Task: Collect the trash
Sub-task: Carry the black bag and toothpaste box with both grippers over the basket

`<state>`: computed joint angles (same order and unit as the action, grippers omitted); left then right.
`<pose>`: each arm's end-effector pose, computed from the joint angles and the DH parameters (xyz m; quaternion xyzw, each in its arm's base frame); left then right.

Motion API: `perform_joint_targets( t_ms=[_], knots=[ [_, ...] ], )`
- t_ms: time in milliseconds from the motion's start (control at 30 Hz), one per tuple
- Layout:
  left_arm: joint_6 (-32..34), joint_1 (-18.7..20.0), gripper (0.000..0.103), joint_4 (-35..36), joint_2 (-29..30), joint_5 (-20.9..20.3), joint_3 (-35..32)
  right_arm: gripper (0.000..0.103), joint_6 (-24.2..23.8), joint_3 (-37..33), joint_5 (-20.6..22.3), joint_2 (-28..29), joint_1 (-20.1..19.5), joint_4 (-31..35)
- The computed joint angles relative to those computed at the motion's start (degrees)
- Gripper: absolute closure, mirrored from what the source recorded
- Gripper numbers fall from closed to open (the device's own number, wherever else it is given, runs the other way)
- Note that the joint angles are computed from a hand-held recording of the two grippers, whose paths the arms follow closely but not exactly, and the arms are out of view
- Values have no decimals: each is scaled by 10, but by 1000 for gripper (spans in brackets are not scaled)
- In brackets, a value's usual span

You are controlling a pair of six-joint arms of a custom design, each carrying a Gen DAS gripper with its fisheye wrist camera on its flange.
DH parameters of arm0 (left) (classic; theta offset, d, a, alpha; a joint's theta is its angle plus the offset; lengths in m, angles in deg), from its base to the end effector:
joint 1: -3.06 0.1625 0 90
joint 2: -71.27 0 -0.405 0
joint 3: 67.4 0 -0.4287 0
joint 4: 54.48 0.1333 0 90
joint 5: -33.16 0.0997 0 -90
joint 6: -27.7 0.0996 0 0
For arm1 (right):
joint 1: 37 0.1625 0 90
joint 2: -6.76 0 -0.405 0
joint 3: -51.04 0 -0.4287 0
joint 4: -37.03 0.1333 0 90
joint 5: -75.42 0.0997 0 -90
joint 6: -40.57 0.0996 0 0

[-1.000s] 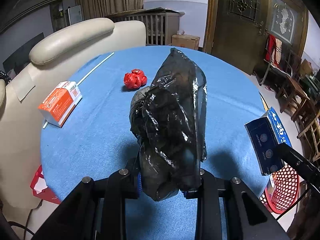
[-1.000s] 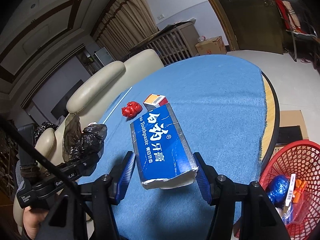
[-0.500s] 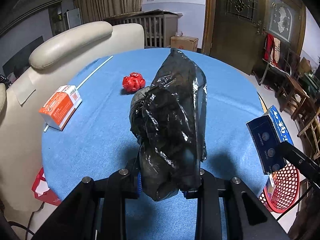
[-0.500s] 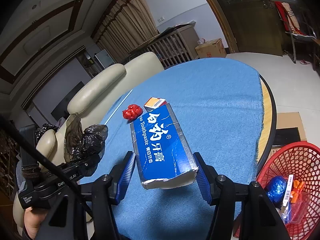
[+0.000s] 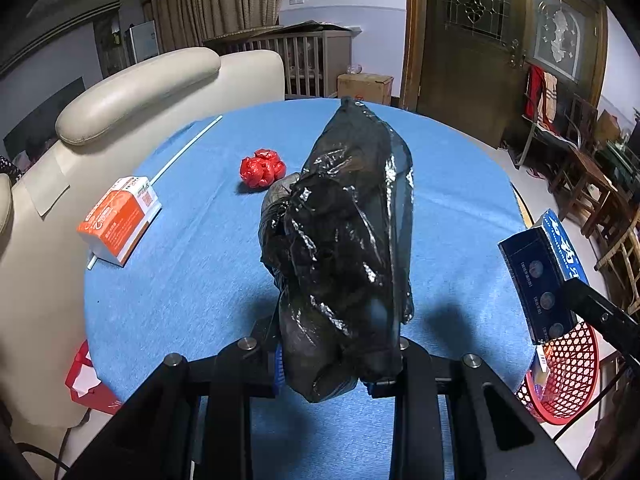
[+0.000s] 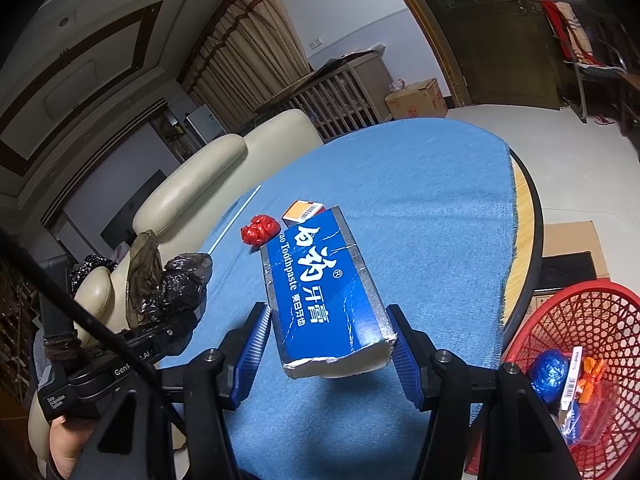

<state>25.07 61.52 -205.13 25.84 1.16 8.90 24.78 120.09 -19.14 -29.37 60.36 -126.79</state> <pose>-0.2145 -0.7658 0.2348 0.0904 0.8496 -0.3525 0.3818 0.2303 -0.8045 0.1585 0.1742 -0.9200 0.3454 0.0628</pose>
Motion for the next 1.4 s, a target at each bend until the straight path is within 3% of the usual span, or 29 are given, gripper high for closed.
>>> perform_joint_targets(
  t_ms=[933, 1400],
  knots=[
    [58, 9, 73, -8, 3, -32, -5, 42, 24, 56, 4, -32, -7, -51],
    [76, 26, 73, 33, 14, -63, -39, 42, 55, 97, -11, -57, -13, -83]
  ],
)
